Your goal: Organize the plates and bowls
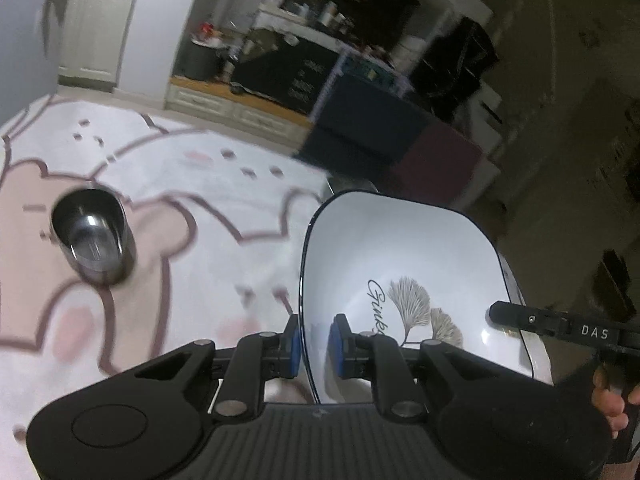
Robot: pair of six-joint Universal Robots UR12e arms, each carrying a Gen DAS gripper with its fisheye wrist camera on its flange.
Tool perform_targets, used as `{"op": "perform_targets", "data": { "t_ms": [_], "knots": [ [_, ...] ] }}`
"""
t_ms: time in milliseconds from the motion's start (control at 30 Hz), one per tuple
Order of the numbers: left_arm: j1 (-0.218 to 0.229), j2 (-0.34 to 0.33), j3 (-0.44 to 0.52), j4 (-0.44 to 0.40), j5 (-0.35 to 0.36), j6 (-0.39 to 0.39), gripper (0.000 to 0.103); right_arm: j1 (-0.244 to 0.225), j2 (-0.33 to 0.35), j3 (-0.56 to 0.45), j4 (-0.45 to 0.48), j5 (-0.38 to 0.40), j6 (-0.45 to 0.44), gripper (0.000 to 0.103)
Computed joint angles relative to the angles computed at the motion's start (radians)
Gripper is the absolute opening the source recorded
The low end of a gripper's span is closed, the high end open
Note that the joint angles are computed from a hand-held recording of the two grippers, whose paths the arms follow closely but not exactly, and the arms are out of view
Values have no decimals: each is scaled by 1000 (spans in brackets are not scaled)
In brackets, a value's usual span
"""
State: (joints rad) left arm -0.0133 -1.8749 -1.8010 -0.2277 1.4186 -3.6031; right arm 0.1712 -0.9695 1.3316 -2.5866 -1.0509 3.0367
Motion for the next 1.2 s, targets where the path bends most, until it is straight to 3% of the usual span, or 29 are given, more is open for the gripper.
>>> {"op": "perform_targets", "data": {
  "t_ms": [267,433,667,933,1200],
  "knots": [
    [-3,28,-79,-64,-85,-10,17,-27,-98,204,-43,-23,47,10],
    [-4,36,-110,-98,-85,6,16,-23,-115,275,-33,-44,64,10],
    [4,40,-134,-140,-41,17,17,8,-104,295,22,-87,45,10],
    [15,22,-129,-156,-23,20,17,41,-68,249,75,-122,24,10],
    [9,8,-112,-159,-11,38,18,35,-61,244,84,-130,15,10]
  ]
}}
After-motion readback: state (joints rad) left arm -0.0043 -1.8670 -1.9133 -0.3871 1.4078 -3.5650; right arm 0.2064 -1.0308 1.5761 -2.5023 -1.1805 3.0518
